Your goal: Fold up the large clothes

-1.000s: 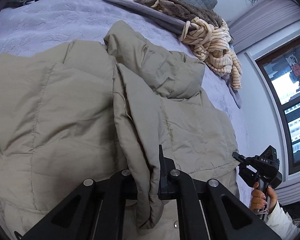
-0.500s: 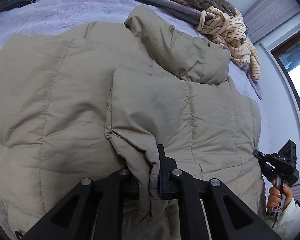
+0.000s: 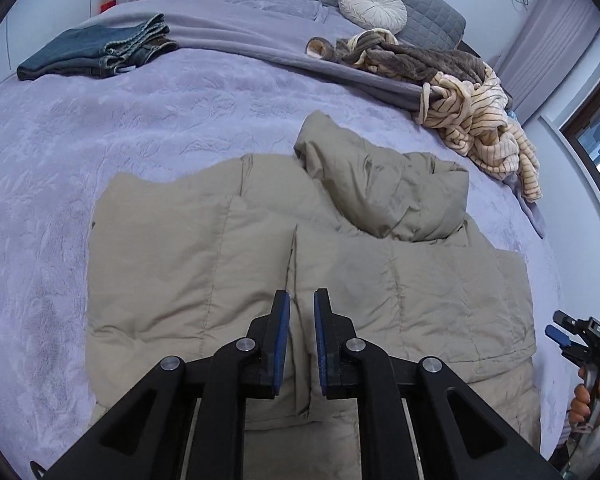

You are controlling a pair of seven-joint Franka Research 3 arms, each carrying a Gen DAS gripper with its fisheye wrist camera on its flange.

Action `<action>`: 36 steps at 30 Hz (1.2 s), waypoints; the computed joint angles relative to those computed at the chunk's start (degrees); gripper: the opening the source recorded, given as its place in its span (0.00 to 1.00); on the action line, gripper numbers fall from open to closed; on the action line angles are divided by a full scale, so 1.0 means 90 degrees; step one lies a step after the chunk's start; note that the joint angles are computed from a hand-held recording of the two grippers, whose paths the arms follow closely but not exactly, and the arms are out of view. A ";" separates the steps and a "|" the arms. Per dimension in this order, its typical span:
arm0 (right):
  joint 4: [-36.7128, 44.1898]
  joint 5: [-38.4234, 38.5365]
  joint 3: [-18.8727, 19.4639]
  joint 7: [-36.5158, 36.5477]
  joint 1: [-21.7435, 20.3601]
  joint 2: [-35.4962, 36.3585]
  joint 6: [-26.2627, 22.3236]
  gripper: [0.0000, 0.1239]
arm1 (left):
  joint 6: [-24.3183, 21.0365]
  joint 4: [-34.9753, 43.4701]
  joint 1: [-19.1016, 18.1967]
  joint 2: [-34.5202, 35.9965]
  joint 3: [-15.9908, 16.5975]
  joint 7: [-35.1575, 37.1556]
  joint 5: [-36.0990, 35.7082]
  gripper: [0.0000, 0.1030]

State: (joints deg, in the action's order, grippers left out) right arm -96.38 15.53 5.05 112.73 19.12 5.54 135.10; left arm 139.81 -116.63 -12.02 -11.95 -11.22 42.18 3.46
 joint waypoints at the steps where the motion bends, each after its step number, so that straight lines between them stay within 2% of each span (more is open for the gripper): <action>1: 0.0227 0.0276 -0.0010 -0.0034 -0.0055 0.0237 -0.0056 0.45 | 0.0112 0.0073 -0.0012 0.0051 0.0018 0.0089 -0.0026 0.13; 3: 0.0757 0.0548 -0.0025 0.0058 -0.0123 0.0751 -0.0290 0.45 | 0.0338 0.0263 -0.0108 0.0237 0.0084 0.0487 -0.0323 0.13; 4: 0.0921 0.0689 -0.0012 0.0065 -0.0151 0.0926 -0.0333 0.45 | 0.0288 0.0472 -0.0137 0.0441 0.0063 0.0652 -0.0366 0.13; 6: 0.1286 0.1053 0.0071 -0.0121 -0.0228 0.1283 -0.0458 0.44 | -0.0137 0.0888 -0.0138 0.0843 -0.0030 0.0796 -0.0200 0.13; 7: 0.1486 0.0993 0.0065 -0.0138 -0.0202 0.1451 -0.0551 0.27 | -0.0373 0.1039 -0.0135 0.1032 -0.0082 0.0750 -0.0040 0.13; 8: 0.1701 0.0776 0.0021 -0.0084 -0.0135 0.1611 -0.0707 0.18 | -0.0549 0.1141 -0.0140 0.1192 -0.0115 0.0718 0.0017 0.13; 10: 0.2064 0.0216 -0.0117 0.0081 0.0016 0.1880 -0.1028 0.16 | -0.0468 0.1019 -0.0140 0.1286 -0.0139 0.0719 -0.0133 0.13; 13: 0.2137 0.0099 -0.0135 0.0000 -0.0013 0.2031 -0.1093 0.16 | -0.0221 0.0896 -0.0149 0.1369 -0.0168 0.0639 -0.0117 0.13; 17: 0.1901 0.0123 -0.0115 -0.0162 -0.0035 0.1999 -0.0803 0.16 | -0.0120 0.0861 -0.0161 0.1467 -0.0188 0.0577 0.0013 0.13; 20: 0.1801 -0.0390 -0.0227 -0.0073 0.0171 0.1855 -0.0718 0.15 | -0.0212 0.0873 -0.0173 0.1437 -0.0199 0.0595 0.0081 0.13; 24: 0.1634 -0.1669 -0.0390 0.0026 0.0585 0.1508 -0.0896 0.22 | -0.0448 0.0828 -0.0180 0.1195 -0.0197 0.0370 0.0283 0.13; 29: 0.0832 -0.2625 -0.0341 0.0201 0.0769 0.0771 -0.0851 0.25 | -0.0798 0.0529 -0.0188 0.0676 -0.0195 0.0167 0.0336 0.13; 33: 0.0423 -0.2595 -0.0177 0.0313 0.0656 0.0329 -0.1051 0.27 | -0.1277 0.0396 -0.0224 0.0330 -0.0212 0.0061 0.0282 0.13; 36: 0.0301 -0.2427 -0.0078 0.0437 0.0568 0.0112 -0.1336 0.34 | -0.1661 0.0378 -0.0269 0.0132 -0.0249 -0.0080 0.0262 0.13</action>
State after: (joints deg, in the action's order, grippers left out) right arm -93.67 -6.31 4.35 116.66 24.23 6.55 123.07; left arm 124.87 -113.23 -14.44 -10.76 -13.46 41.46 5.82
